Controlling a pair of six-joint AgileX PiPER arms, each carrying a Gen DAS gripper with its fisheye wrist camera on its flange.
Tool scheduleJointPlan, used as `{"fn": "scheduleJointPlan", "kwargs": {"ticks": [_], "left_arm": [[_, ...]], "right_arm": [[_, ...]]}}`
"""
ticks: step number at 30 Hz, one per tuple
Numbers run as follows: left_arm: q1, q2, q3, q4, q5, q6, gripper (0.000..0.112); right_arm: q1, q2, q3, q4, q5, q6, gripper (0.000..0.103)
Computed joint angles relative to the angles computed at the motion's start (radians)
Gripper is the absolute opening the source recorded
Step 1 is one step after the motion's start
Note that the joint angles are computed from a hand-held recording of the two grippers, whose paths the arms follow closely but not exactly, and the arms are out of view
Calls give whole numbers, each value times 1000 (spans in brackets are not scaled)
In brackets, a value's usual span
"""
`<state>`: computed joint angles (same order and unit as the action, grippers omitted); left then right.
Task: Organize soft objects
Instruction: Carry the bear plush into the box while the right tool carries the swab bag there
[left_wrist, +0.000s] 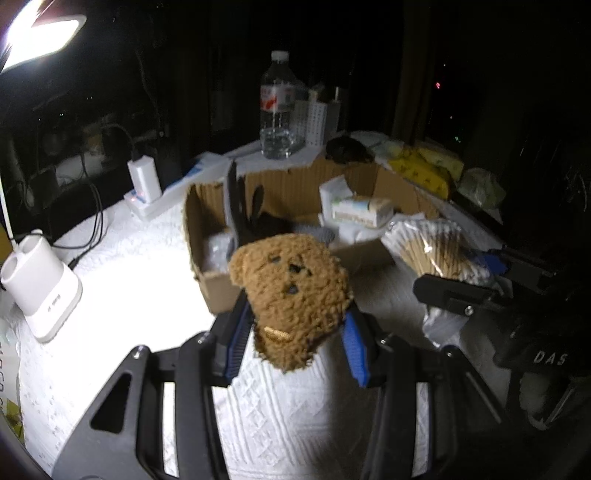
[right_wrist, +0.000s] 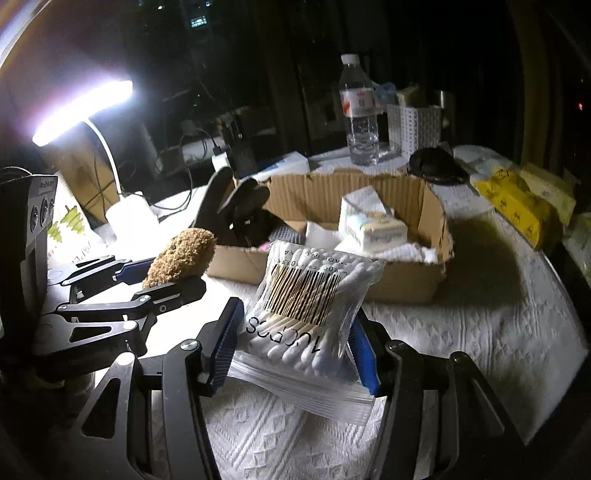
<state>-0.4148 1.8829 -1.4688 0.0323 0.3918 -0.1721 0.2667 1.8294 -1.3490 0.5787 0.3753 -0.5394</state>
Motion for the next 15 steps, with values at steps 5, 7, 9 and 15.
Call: {"fn": "scheduleJointPlan", "kwargs": {"ticks": [5,7,9,15], "left_arm": [[6,15,-45,9,13,-6,47],[8,23,-66,16,19,-11,47],[10,29,-83,19,25,-12,47],[13,69,-162,44,47,-28,47]], "right_arm": [[-1,21,-44,-25,8,23,58],[-2,29,-63,-37,12,31,58],[-3,38,-85,-46,16,38,58],[-9,73,-158,-76,37,49,58]]}}
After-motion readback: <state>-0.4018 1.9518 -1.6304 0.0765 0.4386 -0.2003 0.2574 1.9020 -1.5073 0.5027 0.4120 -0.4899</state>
